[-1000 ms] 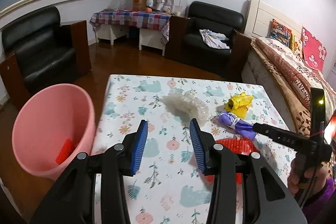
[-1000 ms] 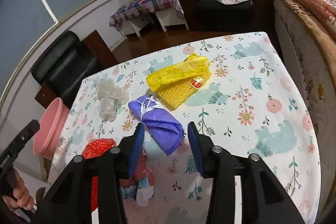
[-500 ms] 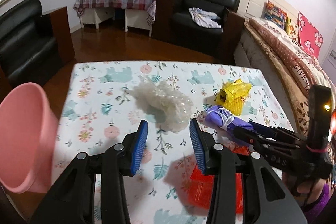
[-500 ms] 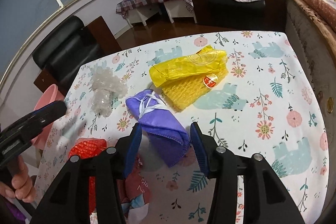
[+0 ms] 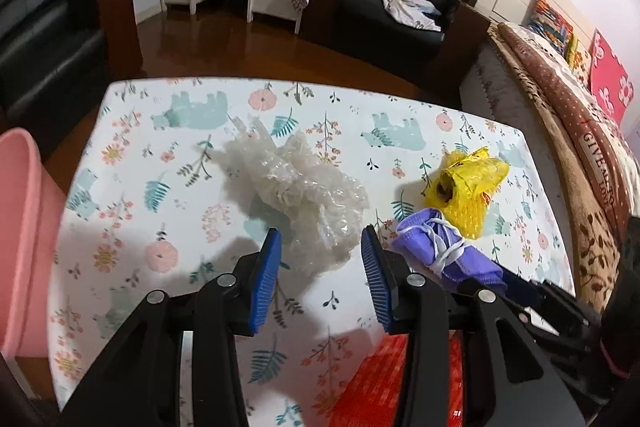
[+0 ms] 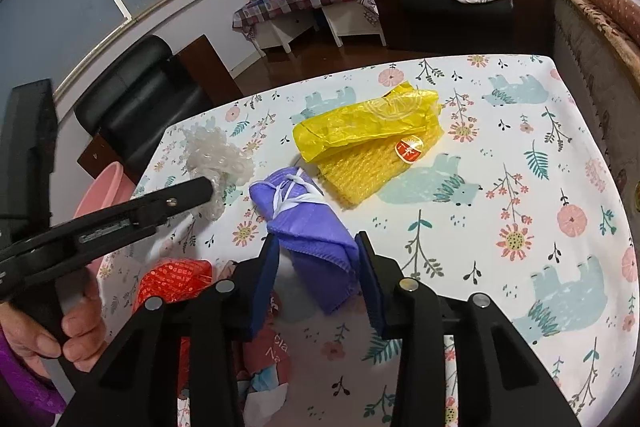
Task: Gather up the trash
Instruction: 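Grasp clear crinkled plastic with left tool while right tool grasps purple cloth, then lift the plastic and purple cloth and carry them over the pink bin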
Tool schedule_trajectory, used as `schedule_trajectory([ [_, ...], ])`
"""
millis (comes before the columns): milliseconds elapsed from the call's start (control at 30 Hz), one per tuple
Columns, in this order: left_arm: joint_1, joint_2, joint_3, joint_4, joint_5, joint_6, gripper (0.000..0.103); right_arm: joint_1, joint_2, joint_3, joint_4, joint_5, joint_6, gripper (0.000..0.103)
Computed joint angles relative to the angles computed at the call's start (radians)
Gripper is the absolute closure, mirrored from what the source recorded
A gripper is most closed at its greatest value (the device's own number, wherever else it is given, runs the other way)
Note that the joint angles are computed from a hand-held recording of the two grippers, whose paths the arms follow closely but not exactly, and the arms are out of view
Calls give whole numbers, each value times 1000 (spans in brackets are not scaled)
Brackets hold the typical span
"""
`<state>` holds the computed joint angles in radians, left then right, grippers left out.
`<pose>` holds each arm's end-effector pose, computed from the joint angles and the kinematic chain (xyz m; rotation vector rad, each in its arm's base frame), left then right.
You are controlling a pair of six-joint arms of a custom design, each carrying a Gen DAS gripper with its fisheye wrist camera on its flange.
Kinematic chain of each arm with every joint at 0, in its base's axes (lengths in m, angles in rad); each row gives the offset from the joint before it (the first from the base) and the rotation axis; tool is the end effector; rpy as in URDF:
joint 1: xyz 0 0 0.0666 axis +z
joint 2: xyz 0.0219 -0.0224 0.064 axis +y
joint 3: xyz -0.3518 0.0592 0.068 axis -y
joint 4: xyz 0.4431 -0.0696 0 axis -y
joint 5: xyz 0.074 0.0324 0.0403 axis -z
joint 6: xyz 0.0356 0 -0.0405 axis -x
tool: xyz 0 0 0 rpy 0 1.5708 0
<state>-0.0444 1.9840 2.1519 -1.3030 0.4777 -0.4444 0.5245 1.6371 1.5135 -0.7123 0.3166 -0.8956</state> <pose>0.7053 -0.0481 0.4037 0.7594 2.4703 -0.5024 0.5467 0.3030 0.3424 0.5804 2.3026 0.3078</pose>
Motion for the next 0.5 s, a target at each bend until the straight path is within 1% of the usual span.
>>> schedule_trajectory([
  [100, -7, 16, 17, -13, -12, 10, 61, -1, -4, -5, 9, -3, -1, 68],
  [167, -8, 13, 8, 1, -26, 17, 62, 0, -4, -5, 10, -3, -3, 70],
  [200, -8, 8, -2, 17, -31, 24, 70, 0, -5, -5, 12, -1, -3, 72],
  [300, -5, -2, -16, 37, -39, 36, 78, 0, -13, -14, 19, 1, 0, 76],
  [400, 0, -14, -25, 55, -43, 57, 82, 1, -17, -20, 27, -1, 2, 77],
  [500, 8, -33, -41, 71, -41, 64, 82, 1, -18, -21, 28, -1, 2, 78],
])
